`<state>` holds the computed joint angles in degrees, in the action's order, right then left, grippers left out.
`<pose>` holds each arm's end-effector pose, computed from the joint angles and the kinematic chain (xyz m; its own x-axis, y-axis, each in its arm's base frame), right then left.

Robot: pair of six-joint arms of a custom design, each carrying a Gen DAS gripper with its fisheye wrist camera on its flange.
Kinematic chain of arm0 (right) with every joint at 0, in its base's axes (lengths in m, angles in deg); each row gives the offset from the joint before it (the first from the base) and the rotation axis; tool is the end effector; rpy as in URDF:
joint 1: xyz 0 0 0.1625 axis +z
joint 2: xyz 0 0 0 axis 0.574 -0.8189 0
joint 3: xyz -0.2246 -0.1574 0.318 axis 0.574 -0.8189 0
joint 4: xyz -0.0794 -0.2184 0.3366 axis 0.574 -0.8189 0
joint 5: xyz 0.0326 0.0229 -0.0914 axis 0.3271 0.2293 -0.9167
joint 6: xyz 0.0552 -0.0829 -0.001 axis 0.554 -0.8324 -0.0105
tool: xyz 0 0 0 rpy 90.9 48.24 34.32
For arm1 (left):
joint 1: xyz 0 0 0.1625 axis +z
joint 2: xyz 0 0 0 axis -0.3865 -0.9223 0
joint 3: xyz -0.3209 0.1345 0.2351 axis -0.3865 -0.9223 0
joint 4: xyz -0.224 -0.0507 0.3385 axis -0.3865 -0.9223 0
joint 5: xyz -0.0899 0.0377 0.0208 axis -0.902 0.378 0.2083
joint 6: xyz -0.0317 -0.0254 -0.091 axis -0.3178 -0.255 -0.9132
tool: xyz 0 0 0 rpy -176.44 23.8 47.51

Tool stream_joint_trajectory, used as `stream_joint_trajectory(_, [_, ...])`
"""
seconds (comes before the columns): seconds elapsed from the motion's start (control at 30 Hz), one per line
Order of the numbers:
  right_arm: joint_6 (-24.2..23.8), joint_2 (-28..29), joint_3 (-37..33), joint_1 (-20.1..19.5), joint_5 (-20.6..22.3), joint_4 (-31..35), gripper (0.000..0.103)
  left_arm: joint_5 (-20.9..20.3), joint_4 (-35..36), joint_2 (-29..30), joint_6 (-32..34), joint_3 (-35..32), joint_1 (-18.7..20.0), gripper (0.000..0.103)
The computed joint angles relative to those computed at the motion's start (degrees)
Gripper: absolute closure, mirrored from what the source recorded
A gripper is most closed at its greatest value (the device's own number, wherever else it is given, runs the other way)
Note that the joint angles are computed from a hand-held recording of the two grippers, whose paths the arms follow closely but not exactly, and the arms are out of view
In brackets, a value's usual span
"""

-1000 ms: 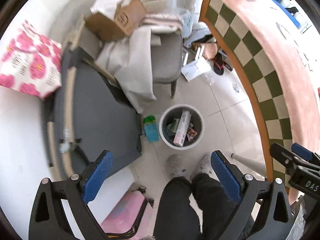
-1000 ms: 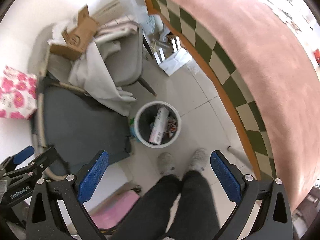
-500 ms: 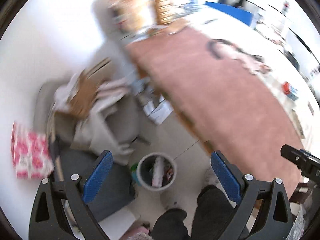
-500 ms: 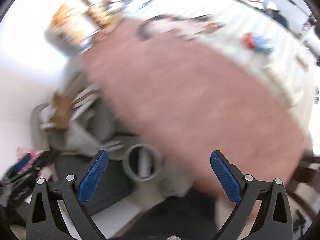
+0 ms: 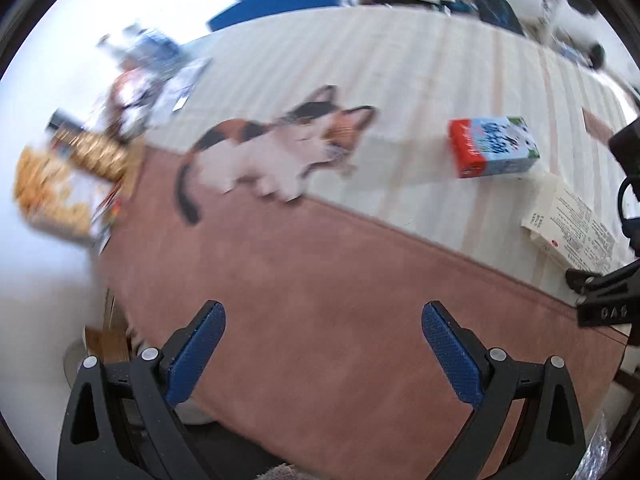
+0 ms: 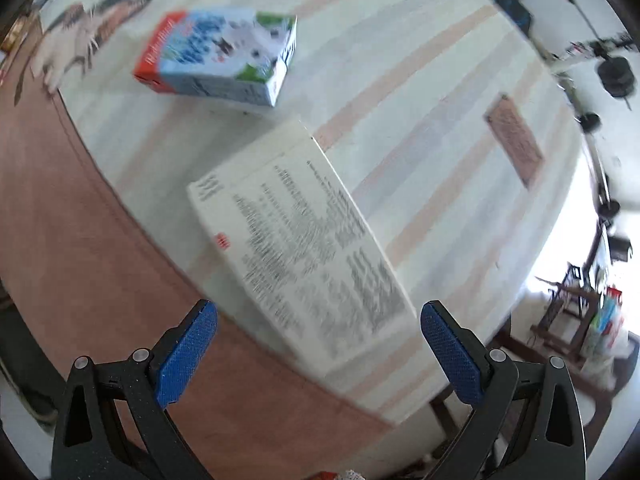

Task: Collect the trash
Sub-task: 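Grasp the milk carton with the left gripper while the right grasps the white medicine box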

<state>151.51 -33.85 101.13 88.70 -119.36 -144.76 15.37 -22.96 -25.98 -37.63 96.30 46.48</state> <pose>0.3293 -0.3373 0.4039 -0.5455 0.5332 0.6467 0.4933 0.8280 -0.2666 -0.4960 -0.4283 0.3411 -0.2020 0.7614 -0.6159 0.7190 0.5424 0.4347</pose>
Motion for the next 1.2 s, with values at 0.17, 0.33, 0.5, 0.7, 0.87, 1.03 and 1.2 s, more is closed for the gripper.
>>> stream_joint_trajectory(0.17, [-7.7, -3.1, 5.2, -3.2, 0.6, -5.6, 0.002, -1.5, -2.7, 4.9, 5.5, -1.2, 0.4, 0.002])
stream_joint_trajectory(0.33, [4.4, -11.4, 8.3, -2.3, -1.5, -9.4, 0.010, -3.6, -8.1, 9.5, 18.8, -4.0, -0.1, 0.002])
stream_joint_trajectory(0.5, [17.7, -19.7, 10.0, -2.3, -4.0, -7.4, 0.011, -5.4, -13.0, 13.9, 37.7, -4.8, -1.3, 0.002])
stream_joint_trajectory(0.7, [19.8, -23.7, 10.8, -3.6, -4.1, -6.0, 0.011, -7.5, -10.5, 17.8, 51.3, -5.6, -2.7, 0.003])
stream_joint_trajectory(0.87, [21.4, -23.6, 10.8, -2.9, -4.5, -5.7, 0.011, -9.0, -8.7, 19.4, 54.2, -5.4, -3.2, 0.018])
stream_joint_trajectory(1.03, [21.0, -23.8, 12.7, -3.2, -4.6, -7.7, 0.011, -11.3, -5.9, 21.5, 48.6, -8.6, -2.5, 0.045])
stream_joint_trajectory(1.2, [21.6, -21.0, 13.0, -1.8, -4.3, -10.6, 0.012, -13.9, 0.4, 22.9, 33.2, -13.7, -0.7, 0.045])
